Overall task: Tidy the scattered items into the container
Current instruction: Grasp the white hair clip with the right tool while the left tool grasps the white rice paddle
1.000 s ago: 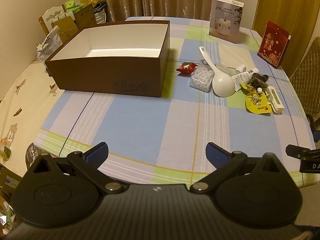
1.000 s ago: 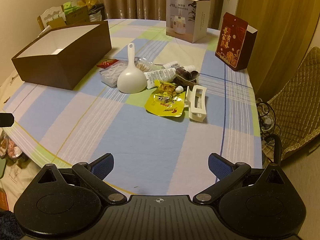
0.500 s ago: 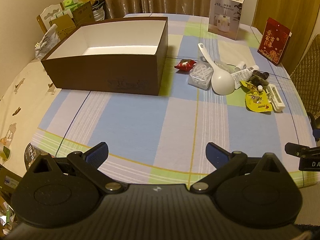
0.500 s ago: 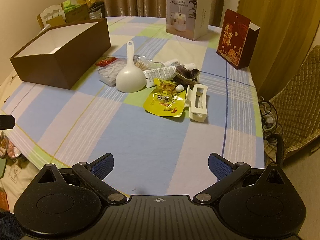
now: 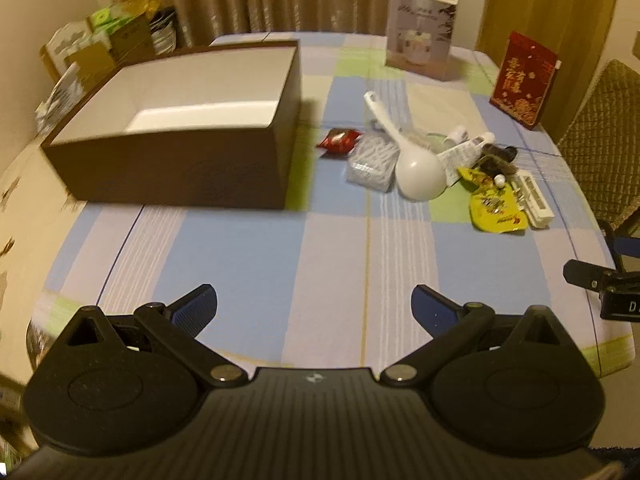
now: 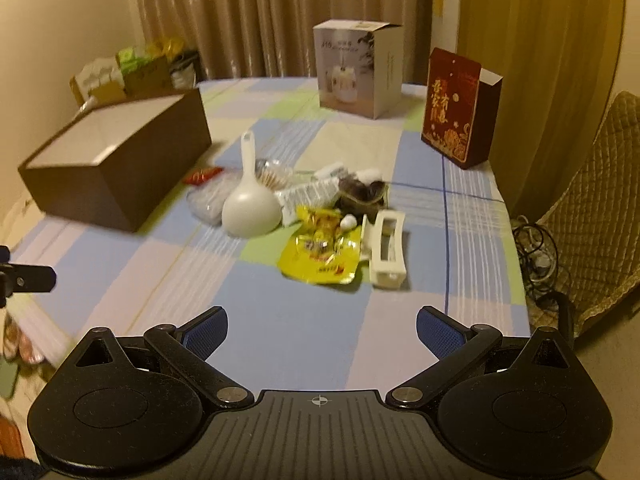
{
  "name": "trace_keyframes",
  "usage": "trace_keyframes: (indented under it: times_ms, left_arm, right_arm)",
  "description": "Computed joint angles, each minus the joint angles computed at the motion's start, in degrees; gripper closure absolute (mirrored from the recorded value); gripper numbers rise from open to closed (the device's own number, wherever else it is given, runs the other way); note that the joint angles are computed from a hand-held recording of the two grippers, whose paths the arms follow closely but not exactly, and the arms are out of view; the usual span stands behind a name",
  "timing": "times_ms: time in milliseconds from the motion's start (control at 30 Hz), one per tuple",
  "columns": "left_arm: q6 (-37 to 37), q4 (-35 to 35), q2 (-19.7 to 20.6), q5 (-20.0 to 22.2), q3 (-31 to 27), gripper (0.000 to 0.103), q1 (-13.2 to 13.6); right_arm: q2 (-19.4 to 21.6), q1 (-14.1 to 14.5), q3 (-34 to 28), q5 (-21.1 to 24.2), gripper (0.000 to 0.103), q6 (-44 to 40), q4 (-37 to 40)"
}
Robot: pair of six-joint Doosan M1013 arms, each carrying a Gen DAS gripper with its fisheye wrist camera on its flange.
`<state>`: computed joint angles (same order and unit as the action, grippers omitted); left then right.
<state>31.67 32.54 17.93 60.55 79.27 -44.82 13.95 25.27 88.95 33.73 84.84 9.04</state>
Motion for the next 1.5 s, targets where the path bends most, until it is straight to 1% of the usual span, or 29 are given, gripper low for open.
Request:
trace_keyframes:
  times_ms: [67, 167, 367, 433, 467, 533, 600, 633, 700, 1000, 1033, 1067, 1100, 1333, 1367, 1400, 1433, 1500]
  left_arm:
    - [1.8, 0.2, 0.5, -0.9, -0.6, 0.001, 0.4]
    - [4.7, -1.3, 1.3, -2.5, -1.4, 0.001, 1.3]
    - [13.1, -6.9, 3.2, -6.4, -3.6, 0.005, 3.3]
    - [15.9, -8.9, 3.9, -7.9, -4.3, 0.008, 3.9]
    - [17.4, -10.0, 4.2, -8.6, -4.6, 0.011, 4.2]
    - [20.2, -12.2, 5.1, -9.6, -5.5, 0.011, 4.9]
    - [23.0, -14.6, 5.9, -10.6, -6.4, 0.015, 5.5]
    - [24.4, -15.9, 6.3, -10.9, -6.9, 0.016, 5.8]
    - [26.7, -17.7, 7.3, -11.1, -8.0, 0.017, 6.3]
    - [36.0, -24.0, 10.7, -11.1, -12.6, 0.017, 8.3]
    - [37.1, -24.8, 11.1, -11.0, -13.1, 0.017, 8.6]
    - [38.5, -25.8, 11.5, -10.9, -13.7, 0.017, 8.9]
    - [39.4, -26.5, 11.9, -10.7, -14.2, 0.018, 9.1]
    - [43.6, -29.7, 14.5, -9.2, -17.8, 0.019, 10.3]
    - [44.3, -30.3, 14.9, -9.0, -18.3, 0.020, 10.4]
    - [44.8, -30.8, 15.2, -8.7, -18.8, 0.021, 10.6]
    - [45.4, -31.3, 15.7, -8.5, -19.4, 0.021, 10.8]
    - [46.3, -32.2, 16.4, -8.0, -20.6, 0.021, 11.1]
  right_arm:
    - [0.3, -0.3, -0.4, -0.3, 0.000, -0.1, 1.7]
    - [0.9, -0.7, -1.1, -0.2, 0.000, 0.2, 2.6]
    - [2.2, -1.2, -2.3, 0.4, 0.000, 0.7, 1.3]
    - [2.7, -1.5, -2.7, 0.2, 0.000, 1.2, 1.0]
    - [3.0, -1.6, -2.9, 0.1, 0.000, 1.6, 0.6]
    - [3.6, -1.8, -3.4, -0.1, 0.000, 2.5, -0.4]
    - [4.2, -1.9, -3.9, -0.4, 0.015, 3.3, -1.2]
    - [4.7, -2.2, -4.4, 0.2, 0.023, 3.2, -0.9]
    - [5.5, -2.5, -5.3, 1.3, 0.023, 4.8, -1.4]
    - [8.6, -2.8, -8.2, 1.6, 0.024, 6.2, -3.4]
    - [9.0, -2.7, -8.7, 1.8, 0.027, 6.2, -3.6]
    - [9.4, -2.7, -9.2, 2.0, 0.036, 6.0, -3.5]
    - [10.0, -2.7, -9.8, 2.6, 0.038, 5.8, -3.3]
    - [12.7, -2.5, -12.8, 4.0, 0.039, 8.6, -5.7]
    - [13.0, -2.5, -13.2, 4.4, 0.040, 8.7, -5.9]
    - [13.3, -2.6, -13.5, 4.9, 0.045, 8.6, -5.8]
    - [13.6, -2.7, -13.9, 5.5, 0.055, 7.9, -5.1]
    - [14.1, -2.9, -14.4, 6.3, 0.058, 8.2, -5.0]
